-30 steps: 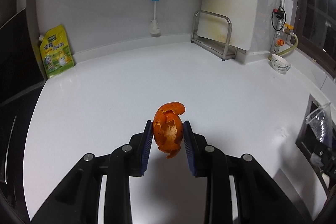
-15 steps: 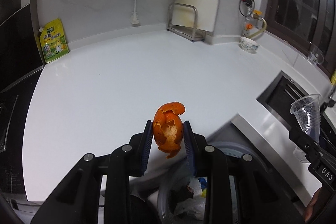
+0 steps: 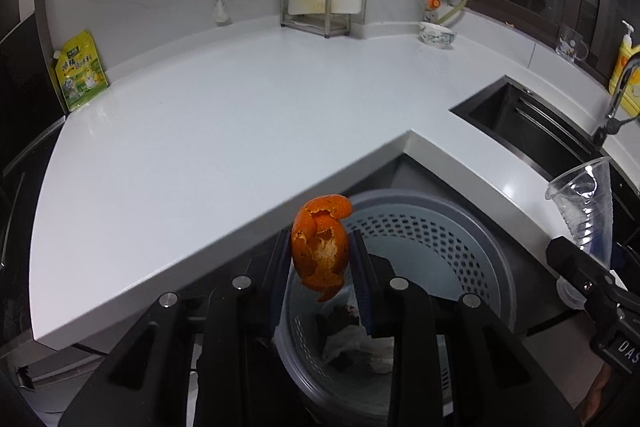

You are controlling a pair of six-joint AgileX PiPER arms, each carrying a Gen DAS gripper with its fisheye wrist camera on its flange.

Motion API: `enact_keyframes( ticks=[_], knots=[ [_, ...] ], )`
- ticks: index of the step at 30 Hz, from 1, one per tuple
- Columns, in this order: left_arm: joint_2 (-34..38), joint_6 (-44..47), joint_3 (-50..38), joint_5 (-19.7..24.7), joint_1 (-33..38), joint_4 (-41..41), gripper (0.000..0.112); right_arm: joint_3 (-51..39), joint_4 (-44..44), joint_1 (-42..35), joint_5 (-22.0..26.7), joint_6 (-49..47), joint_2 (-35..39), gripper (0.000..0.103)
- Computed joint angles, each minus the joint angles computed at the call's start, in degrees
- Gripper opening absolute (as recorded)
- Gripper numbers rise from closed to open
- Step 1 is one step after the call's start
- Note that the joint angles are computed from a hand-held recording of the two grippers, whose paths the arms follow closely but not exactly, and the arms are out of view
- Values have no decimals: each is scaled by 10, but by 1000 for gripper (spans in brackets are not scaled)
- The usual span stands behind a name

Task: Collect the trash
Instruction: 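Carry the orange peel and plastic cup over the gray basket with both tools, then open both tools to drop the peel and cup into the basket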

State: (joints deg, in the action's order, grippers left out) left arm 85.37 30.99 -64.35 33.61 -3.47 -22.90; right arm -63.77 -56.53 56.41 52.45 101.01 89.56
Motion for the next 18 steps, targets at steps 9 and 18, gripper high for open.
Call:
enact_keyframes(
  ticks=[9,18],
  knots=[
    [2,-22,23,-6,-20,31,30,16,18,-3,-28,-11,14,72],
    [16,-53,29,-17,-35,65,31,24,43,-32,-84,-36,36,72]
  ],
)
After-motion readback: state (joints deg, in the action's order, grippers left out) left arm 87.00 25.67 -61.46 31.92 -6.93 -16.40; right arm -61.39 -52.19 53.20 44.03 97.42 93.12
